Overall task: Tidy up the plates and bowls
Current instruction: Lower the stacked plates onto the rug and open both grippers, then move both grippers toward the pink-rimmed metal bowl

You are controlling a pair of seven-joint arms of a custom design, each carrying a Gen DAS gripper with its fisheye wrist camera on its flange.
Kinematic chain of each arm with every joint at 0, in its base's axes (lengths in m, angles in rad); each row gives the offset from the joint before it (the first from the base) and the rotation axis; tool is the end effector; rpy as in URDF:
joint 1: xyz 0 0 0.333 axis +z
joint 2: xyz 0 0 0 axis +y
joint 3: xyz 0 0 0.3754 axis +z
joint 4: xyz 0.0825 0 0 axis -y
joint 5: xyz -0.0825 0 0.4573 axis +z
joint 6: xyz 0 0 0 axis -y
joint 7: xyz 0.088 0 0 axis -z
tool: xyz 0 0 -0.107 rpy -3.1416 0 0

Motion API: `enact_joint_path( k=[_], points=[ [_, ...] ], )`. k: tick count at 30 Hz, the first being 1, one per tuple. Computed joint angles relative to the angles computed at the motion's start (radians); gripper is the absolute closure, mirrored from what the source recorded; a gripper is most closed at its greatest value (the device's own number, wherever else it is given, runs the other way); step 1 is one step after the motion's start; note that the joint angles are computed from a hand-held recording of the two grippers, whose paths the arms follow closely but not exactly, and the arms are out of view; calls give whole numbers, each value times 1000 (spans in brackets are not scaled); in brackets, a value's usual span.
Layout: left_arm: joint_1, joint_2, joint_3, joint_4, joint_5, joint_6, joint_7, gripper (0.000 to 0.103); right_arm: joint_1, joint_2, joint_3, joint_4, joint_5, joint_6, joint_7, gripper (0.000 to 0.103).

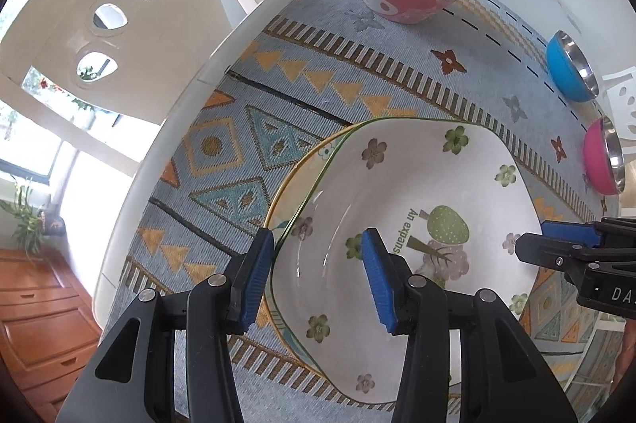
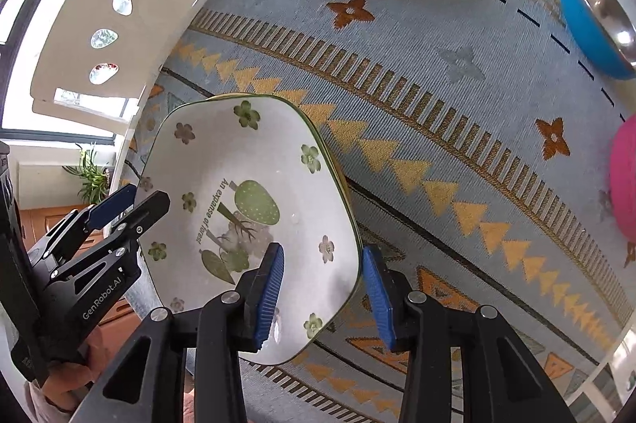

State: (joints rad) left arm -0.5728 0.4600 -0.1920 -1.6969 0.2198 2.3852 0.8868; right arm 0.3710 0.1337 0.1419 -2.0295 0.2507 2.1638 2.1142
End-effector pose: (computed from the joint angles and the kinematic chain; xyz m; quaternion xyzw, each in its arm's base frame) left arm 0.5745 -0.5231 0.3698 -0.6305 0.7657 -0.1164 0.0506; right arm 0.5590 0.3237 0.4023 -0.6395 0.7604 0.1093 0.0291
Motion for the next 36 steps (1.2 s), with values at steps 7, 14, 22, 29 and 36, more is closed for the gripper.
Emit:
enact_joint_path(
  k=[7, 14, 22, 29, 36],
  points=[
    [8, 7, -4, 12, -19, 10, 14, 60, -8, -2, -4, -2, 10, 8, -3, 64],
    [16, 48, -25, 114, -78, -53, 112, 60, -16, -32, -13, -29, 10, 23, 13, 64],
    [-5, 133, -39, 260, -130, -110, 191, 60, -31, -118, -34, -121, 12, 54, 73, 64],
    [-54, 233, -41, 438, -145, -172, 270, 60, -51, -217, -60, -228, -4, 71, 161, 64],
    [-122, 389, -42, 710, -183, -297, 316, 60, -72, -341, -92, -356, -9, 82, 240, 64]
  ],
)
